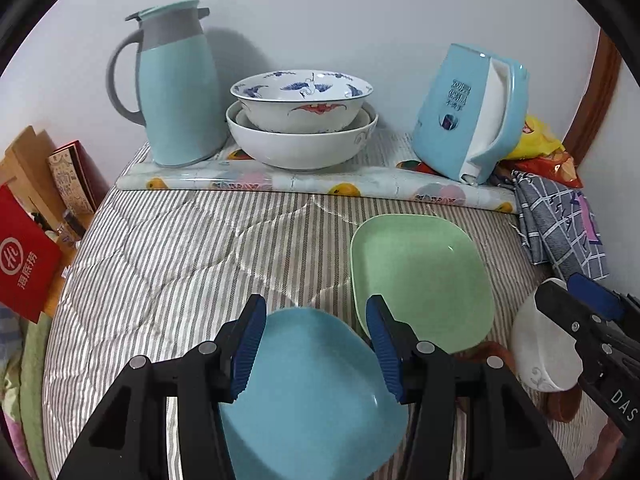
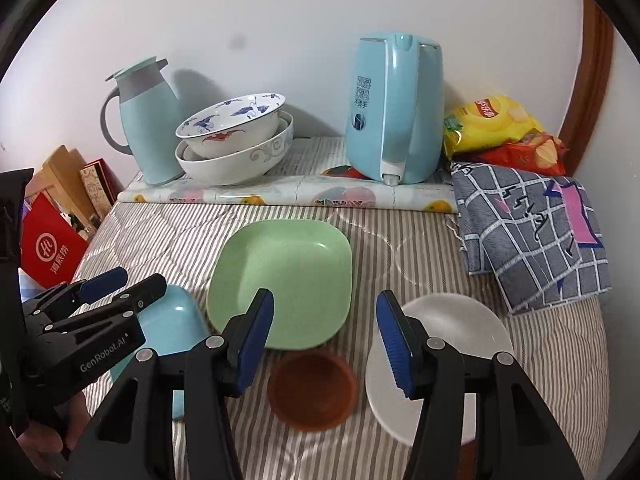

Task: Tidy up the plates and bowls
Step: 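Move both grippers to the rim of the green square plate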

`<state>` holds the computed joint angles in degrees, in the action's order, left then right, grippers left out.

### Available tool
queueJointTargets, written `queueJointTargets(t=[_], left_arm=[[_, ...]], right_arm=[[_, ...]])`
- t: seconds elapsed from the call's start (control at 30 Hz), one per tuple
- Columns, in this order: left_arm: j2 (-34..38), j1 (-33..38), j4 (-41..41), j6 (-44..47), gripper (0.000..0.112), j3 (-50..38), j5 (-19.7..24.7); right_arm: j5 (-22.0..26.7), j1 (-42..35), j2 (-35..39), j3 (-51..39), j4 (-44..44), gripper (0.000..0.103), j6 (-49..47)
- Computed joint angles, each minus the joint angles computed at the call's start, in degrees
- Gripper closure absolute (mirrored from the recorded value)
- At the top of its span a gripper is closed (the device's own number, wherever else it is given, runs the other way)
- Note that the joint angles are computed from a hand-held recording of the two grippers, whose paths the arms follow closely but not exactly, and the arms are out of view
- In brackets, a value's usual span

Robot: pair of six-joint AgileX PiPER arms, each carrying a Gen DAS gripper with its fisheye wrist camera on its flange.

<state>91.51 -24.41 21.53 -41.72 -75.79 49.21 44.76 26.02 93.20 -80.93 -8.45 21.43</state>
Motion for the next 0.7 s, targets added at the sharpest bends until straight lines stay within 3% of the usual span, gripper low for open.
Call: queueJointTargets(t=[0.37, 0.7], left_arm=[[7.39, 0.90, 1.87, 1.09, 0.062, -6.65, 1.58], [11.04, 2.31, -1.29, 2.42, 0.062, -7.81, -0.69]], right_arm=[[-0.63, -2.75, 7.68, -5.04, 3.50, 0.051, -3.94], [0.48, -3.95, 12.88, -8.64, 6.57, 0.056, -7.52]])
